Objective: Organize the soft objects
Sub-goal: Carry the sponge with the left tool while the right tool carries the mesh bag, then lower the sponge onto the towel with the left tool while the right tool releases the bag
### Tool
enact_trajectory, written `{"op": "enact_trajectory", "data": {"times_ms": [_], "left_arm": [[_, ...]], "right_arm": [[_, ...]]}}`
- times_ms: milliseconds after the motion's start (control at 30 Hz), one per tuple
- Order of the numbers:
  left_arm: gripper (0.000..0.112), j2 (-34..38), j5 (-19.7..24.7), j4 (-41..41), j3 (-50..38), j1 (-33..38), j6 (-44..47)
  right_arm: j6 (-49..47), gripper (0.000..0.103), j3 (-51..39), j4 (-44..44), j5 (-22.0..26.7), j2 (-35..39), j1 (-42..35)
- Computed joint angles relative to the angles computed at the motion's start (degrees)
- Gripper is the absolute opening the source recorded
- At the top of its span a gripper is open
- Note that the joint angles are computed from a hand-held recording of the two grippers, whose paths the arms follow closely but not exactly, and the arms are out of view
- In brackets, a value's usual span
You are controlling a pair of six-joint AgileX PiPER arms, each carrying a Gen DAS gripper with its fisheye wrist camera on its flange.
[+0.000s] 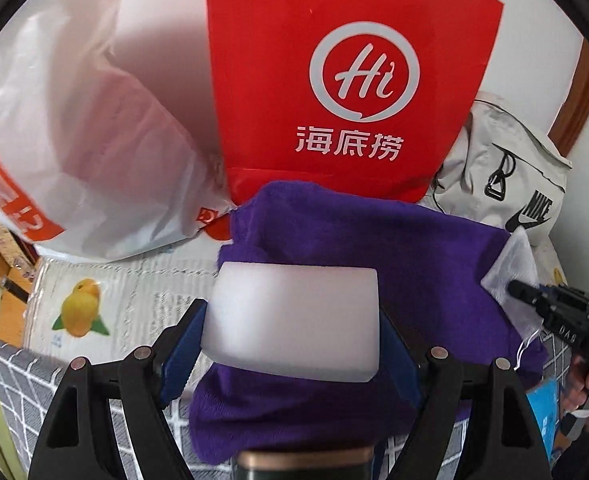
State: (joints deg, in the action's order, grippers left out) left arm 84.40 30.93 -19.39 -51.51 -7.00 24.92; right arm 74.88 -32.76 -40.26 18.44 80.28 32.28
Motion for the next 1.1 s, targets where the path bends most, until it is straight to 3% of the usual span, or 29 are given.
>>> {"op": "enact_trajectory", "data": {"times_ms": [267, 367, 433, 600, 800, 933, 1100], "left_arm": [[0.080, 8.9, -1.4, 3.7, -6.3, -4.5, -5.4], [0.080, 12.5, -0.6, 2.1, -9.1, -5.2, -4.4], [0.081, 14.0, -0.6, 4.0, -10.5, -6.0, -6.5], [0.082, 16.7, -0.5, 8.2, -13.4, -7.7, -11.2], [0.083, 18.0, 0.2, 7.5, -14.8, -7.8, -10.5], [0.094, 17.5, 1.6, 4.3, -14.7, -7.7, -8.0], [0.095, 16.0, 1.9, 10.4, -13.8, -9.0, -14.6]], "right_arm": [[-7.1, 0.015, 0.2, 6.2, -1.7, 2.3, -2.8], [-11.9, 0.038, 0.3, 10.1, -1.2, 2.1, -3.3], [-7.9, 0.048, 0.0, 5.4, 1.6, 1.9, -1.3], [-4.9, 0.051, -1.1, 2.6, 4.6, 1.8, 0.9], [-2.3, 0.051, -0.2, 0.6, 6.6, -0.7, 1.9], [-2.0, 0.051, 0.2, 0.3, 7.3, -2.5, 2.3], [-3.0, 0.051, 0.3, 0.2, 8.6, -4.5, 3.0]]}}
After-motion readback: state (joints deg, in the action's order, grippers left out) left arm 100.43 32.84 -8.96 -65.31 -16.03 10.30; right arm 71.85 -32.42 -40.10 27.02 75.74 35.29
